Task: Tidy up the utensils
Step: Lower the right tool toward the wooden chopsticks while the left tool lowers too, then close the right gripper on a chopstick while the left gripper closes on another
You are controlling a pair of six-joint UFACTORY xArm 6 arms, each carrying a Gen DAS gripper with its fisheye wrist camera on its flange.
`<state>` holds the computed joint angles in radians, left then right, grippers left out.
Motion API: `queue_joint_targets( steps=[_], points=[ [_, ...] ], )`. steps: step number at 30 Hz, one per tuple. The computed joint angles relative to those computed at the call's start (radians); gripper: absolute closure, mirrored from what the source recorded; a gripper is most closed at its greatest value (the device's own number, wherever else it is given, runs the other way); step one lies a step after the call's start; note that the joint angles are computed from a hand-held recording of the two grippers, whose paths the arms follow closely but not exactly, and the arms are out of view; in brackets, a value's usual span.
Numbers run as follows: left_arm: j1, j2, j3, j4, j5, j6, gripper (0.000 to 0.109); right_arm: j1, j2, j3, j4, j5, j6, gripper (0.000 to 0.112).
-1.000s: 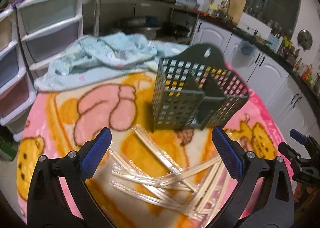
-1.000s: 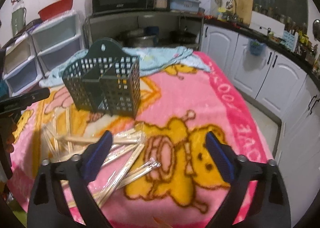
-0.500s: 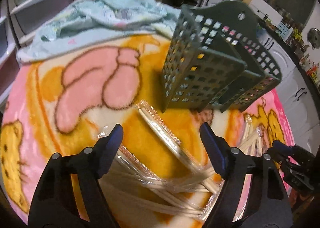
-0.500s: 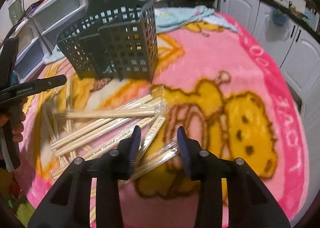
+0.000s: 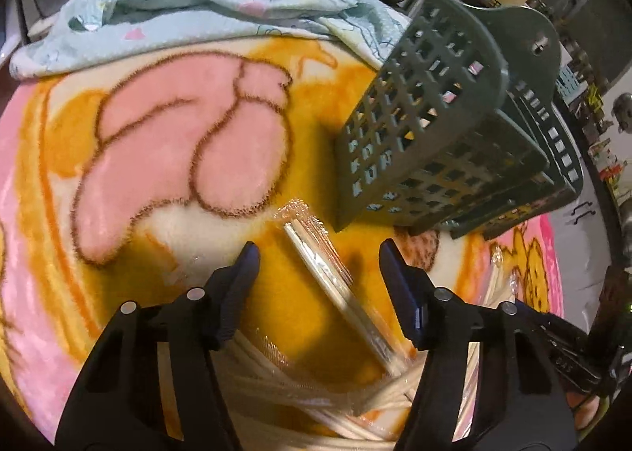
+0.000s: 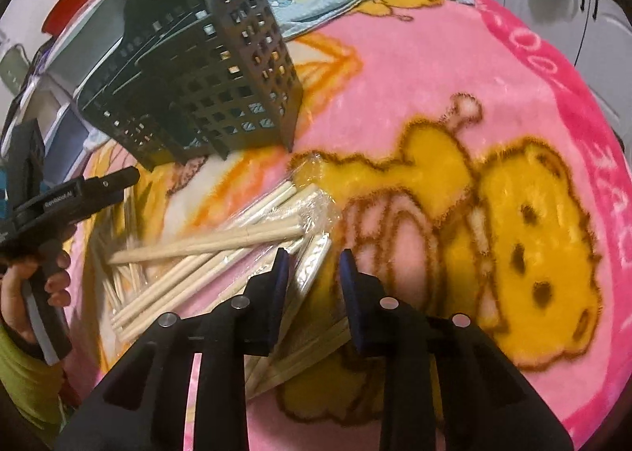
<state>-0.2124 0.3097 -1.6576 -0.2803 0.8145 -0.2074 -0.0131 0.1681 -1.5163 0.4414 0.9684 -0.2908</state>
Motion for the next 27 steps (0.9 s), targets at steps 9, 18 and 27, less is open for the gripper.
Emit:
queue_joint_targets(
  steps=[9, 18, 27],
  points=[
    [0.004, 0.018, -0.022, 0.054, 0.013, -0.058, 0.067, -0.02, 0.017, -0.015, 0.033, 0.01, 0.027, 0.1],
    [0.012, 0.018, -0.022, 0.097, 0.012, -0.064, 0.092, -0.041, -0.004, 0.004, 0.077, 0.003, 0.039, 0.106],
    [0.029, -0.014, -0.009, 0.084, -0.03, -0.042, 0.1, -0.059, -0.045, 0.04, 0.031, -0.06, 0.075, 0.106]
  ],
)
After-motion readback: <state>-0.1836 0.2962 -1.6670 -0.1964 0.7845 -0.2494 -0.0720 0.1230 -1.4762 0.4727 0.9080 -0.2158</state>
